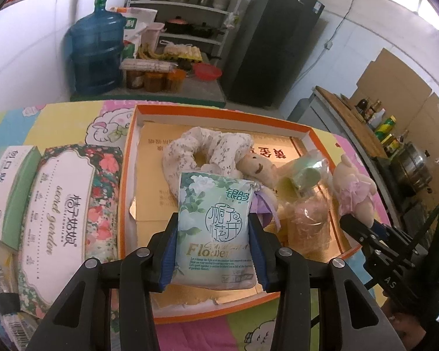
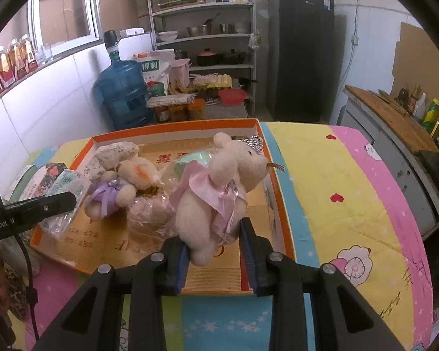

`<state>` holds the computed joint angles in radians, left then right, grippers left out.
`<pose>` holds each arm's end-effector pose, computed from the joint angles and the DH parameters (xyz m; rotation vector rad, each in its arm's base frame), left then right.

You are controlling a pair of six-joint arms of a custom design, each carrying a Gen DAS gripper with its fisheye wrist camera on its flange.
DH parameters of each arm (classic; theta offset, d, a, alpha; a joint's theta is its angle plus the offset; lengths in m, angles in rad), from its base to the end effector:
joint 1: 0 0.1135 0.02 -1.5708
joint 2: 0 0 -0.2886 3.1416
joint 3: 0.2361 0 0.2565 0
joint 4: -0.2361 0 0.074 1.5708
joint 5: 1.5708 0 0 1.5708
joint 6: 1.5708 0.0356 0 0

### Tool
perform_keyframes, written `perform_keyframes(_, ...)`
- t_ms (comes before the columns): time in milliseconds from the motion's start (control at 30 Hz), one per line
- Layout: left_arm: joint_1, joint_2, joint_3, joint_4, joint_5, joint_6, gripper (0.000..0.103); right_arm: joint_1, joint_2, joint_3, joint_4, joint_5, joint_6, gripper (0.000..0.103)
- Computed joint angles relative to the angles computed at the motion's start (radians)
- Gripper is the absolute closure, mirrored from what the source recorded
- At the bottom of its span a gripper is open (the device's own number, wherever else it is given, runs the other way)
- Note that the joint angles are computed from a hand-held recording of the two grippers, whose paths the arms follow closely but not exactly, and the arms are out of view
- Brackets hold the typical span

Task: Organize soft objects
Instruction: 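Carry the tissue pack and bear with both tools over the box, then open both tools to drop the tissue pack and bear into the box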

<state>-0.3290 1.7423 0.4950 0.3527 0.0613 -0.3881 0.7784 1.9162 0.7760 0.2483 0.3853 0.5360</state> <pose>0.2586 -0.0906 0.0951 -0.0470 2.5023 -0.3806 0.2540 0.2317 0.1002 -0.1248 2.3779 0.1456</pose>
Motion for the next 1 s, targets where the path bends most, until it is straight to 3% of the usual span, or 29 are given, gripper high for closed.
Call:
perform_keyframes(400, 0.005, 0.053, 0.022, 0.005, 0.0, -0.01, 0.058, -0.036, 0.053, 0.044, -0.011, -0.075, -0.005, 0.069)
perform_keyframes(567, 0.013, 0.057, 0.032, 0.001, 0.025, -0.007, 0.056, -0.044, 0.07, 0.067, -0.03, -0.096, 0.009, 0.064)
perform_keyframes(1000, 0.01, 0.009, -0.002, 0.029, 0.037, 0.014, 0.038, -0.029, 0.048, 0.047, -0.037, -0.064, 0.054, 0.055)
